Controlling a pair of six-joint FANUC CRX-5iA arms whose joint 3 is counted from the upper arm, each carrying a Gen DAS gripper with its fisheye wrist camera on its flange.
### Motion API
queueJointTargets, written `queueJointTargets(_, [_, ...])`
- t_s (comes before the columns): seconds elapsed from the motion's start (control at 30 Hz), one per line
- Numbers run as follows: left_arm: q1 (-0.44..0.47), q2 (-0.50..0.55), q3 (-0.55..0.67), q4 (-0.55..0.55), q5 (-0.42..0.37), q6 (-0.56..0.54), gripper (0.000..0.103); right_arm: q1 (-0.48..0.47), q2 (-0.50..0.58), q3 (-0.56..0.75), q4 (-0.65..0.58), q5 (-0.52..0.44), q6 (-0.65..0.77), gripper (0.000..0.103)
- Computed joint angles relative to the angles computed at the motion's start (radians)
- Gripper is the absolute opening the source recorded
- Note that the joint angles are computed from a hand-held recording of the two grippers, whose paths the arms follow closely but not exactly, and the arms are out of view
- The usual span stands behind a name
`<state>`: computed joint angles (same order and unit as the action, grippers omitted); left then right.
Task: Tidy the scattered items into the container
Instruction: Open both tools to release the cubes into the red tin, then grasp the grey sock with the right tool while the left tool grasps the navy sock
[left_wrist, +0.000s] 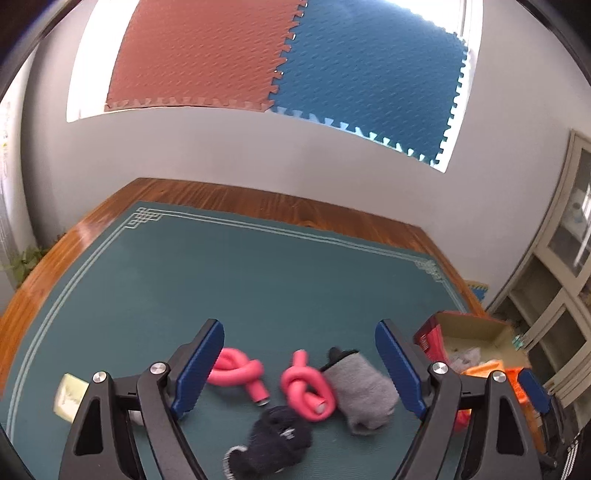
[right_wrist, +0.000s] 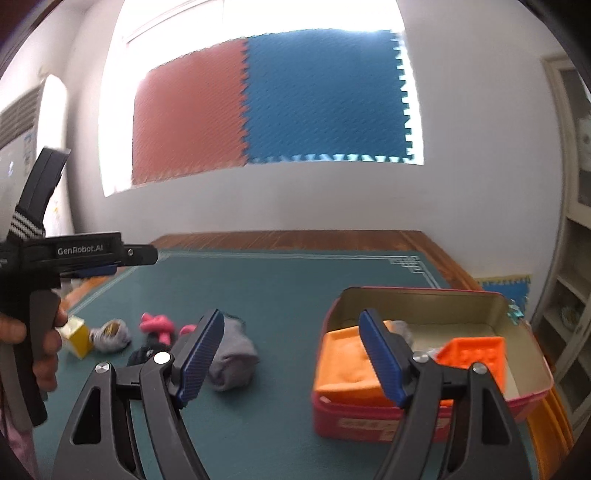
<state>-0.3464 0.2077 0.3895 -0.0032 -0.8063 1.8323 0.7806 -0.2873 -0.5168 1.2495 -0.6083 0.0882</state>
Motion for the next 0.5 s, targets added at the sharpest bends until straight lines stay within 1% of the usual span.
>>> queueJointTargets(0.1, [-0.008,-0.022,-0.014,-0.063,-0.015,-0.011,0.086,0.018,0.012,0.008,-0.032,0.007,0.045,0.079])
queueJointTargets(0.17, [0.003,-0.052,-0.063,-0.064,0.006,-0.036,0.086,0.029,0.019,0.013,-0.058,0.011,0.073,0.079])
queueJointTargets(0.23, [0.023,-0.076,-0.114,-0.037,0.024,-0.074,0.086,0.034,0.029,0.024,-0.096,0.018,0.106,0.079])
queueJointTargets(0.37, [0.055,-0.092,-0.17,0.026,0.009,-0.16,0.086,0.036,0.049,0.05,-0.181,0.019,0.165,0.079])
queueJointTargets(0.5, [0.075,-0.108,-0.23,0.09,0.013,-0.246,0.086,0.036,0.048,0.053,-0.213,0.023,0.179,0.079])
